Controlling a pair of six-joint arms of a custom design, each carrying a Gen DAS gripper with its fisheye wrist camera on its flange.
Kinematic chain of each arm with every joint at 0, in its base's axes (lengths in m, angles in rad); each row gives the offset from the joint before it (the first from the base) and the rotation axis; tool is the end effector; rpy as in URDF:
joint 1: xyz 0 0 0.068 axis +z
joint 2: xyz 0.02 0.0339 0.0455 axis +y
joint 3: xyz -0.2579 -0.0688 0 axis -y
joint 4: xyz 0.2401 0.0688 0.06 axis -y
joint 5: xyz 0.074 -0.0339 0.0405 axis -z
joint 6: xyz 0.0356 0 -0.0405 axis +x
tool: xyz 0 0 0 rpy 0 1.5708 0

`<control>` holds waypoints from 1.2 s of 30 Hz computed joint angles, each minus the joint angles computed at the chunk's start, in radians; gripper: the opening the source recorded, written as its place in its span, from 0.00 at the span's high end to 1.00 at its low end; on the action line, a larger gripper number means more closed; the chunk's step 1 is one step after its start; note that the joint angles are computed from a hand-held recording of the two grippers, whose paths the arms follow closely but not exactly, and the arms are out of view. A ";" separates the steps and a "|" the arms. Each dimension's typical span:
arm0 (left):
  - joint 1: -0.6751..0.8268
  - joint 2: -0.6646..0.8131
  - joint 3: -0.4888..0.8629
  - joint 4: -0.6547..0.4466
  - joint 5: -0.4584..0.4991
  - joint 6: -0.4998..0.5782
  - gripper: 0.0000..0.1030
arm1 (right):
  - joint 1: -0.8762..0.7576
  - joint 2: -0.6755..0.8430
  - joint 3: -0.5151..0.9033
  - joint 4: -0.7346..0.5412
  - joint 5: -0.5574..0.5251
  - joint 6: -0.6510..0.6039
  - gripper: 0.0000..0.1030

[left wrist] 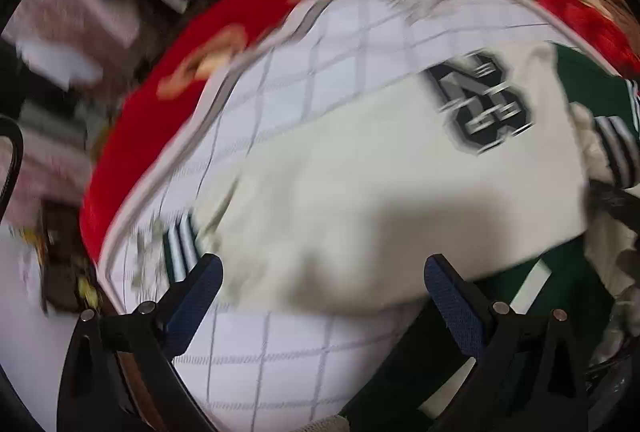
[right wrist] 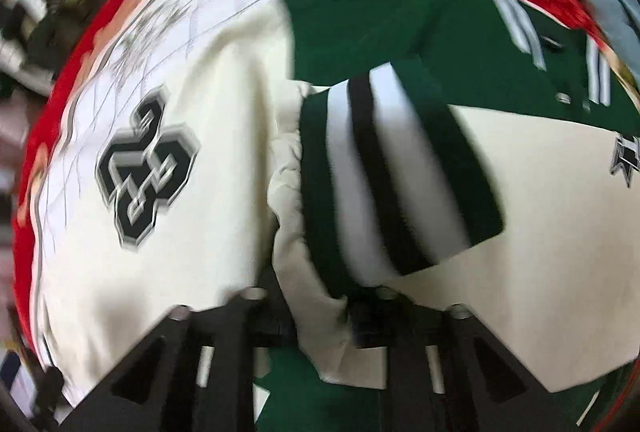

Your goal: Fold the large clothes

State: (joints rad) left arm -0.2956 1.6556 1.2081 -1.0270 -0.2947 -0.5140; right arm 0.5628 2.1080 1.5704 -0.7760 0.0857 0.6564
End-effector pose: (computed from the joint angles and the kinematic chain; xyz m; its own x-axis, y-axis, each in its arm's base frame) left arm 0.2849 -0.0759 0.2131 -0.9531 -0.2016 -0.2259 -0.2487 0.9468 0.2045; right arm 0.3541 0.2198 0.1578 -0.9612 0.1126 -0.2520 0.0926 0.9917 0.0897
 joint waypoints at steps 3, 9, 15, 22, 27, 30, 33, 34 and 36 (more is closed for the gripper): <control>0.150 -0.099 -0.113 0.001 0.139 0.021 0.00 | -0.004 -0.165 -0.153 0.081 -0.072 0.045 0.50; 0.476 -0.094 -0.306 0.142 0.438 -0.007 0.01 | -0.024 -0.610 -0.509 0.127 -0.146 0.262 0.27; 0.589 0.114 -0.295 0.388 0.551 -0.141 0.09 | -0.069 -0.698 -0.618 0.041 -0.198 0.326 0.27; 0.609 0.275 -0.083 0.460 0.325 -0.083 0.84 | -0.053 -0.544 -0.511 0.102 -0.168 0.322 0.27; 0.636 0.380 0.175 0.446 0.283 0.063 0.87 | -0.034 -0.412 -0.362 0.155 -0.161 0.331 0.30; 0.615 0.446 0.367 0.419 0.263 0.143 0.87 | -0.021 -0.274 -0.222 0.183 -0.135 0.332 0.70; 0.558 0.431 0.449 0.389 0.228 0.180 0.87 | 0.001 -0.096 -0.030 0.164 -0.098 0.354 0.75; 0.546 0.420 0.466 0.381 0.218 0.202 0.87 | 0.007 -0.015 0.067 0.121 -0.101 0.338 0.75; 0.525 0.434 0.516 0.378 0.194 0.257 0.87 | 0.010 0.101 0.215 0.039 -0.125 0.317 0.70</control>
